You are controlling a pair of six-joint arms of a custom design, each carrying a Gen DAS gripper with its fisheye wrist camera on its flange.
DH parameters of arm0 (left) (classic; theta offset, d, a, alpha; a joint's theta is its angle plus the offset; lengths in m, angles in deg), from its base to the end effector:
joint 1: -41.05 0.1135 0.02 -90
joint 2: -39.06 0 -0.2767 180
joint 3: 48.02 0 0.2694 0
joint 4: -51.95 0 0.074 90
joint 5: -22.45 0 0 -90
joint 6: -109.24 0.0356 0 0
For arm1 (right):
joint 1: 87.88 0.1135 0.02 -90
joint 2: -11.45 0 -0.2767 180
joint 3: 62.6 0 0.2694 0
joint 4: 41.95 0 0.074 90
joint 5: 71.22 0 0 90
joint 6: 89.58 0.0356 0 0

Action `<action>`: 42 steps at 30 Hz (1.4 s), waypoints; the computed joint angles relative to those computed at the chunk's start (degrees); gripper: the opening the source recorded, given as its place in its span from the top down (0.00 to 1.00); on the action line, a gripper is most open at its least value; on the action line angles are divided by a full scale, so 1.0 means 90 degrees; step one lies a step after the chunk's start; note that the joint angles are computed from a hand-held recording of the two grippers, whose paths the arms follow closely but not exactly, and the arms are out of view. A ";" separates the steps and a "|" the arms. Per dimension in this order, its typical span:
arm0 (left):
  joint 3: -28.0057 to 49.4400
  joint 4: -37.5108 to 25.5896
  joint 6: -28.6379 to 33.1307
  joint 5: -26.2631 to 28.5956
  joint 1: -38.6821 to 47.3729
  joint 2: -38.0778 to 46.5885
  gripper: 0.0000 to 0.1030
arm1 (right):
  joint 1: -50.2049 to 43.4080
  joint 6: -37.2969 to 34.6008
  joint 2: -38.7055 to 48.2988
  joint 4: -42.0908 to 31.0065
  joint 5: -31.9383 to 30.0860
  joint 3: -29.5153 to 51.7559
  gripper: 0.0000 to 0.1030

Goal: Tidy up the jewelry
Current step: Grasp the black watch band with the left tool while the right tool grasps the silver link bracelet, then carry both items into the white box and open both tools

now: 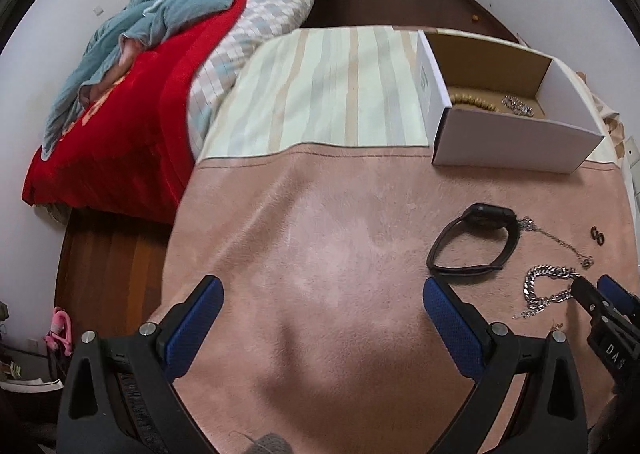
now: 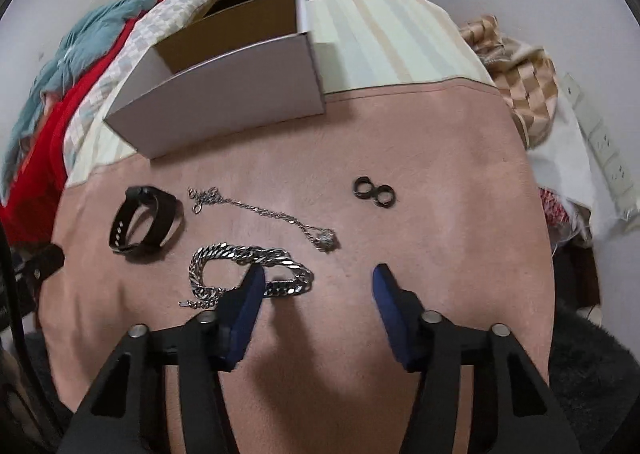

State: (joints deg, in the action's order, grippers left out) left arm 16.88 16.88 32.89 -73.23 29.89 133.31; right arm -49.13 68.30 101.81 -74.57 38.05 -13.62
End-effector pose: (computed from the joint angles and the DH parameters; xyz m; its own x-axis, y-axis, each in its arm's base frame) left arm 0.3172 -0.0590 0.1587 -0.8244 0.4020 -0.3985 0.3553 0.9155 0.1886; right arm 0.2051 0.1495 0.1087 -0.7639 0.5082 -0.3977 0.4987 0.8560 0.1359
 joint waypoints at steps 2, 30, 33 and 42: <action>0.0059 0.0035 -0.0039 0.0029 -0.0033 0.0178 0.01 | 0.0076 -0.0021 0.0219 -0.0186 0.0197 0.0213 0.69; 0.1422 -0.0923 0.0417 0.1238 -0.0815 0.1698 0.98 | -0.0310 0.0035 -0.1203 0.0006 -0.0014 -0.0499 0.95; 0.1356 -0.0959 0.0357 0.1370 -0.0728 0.1566 0.98 | -0.0263 -0.0034 -0.1481 0.0010 0.0000 -0.0502 0.95; 0.1405 -0.1421 0.0551 0.1840 -0.0272 0.0773 0.98 | -0.0216 -0.0365 -0.2106 -0.0265 -0.0024 -0.0179 0.96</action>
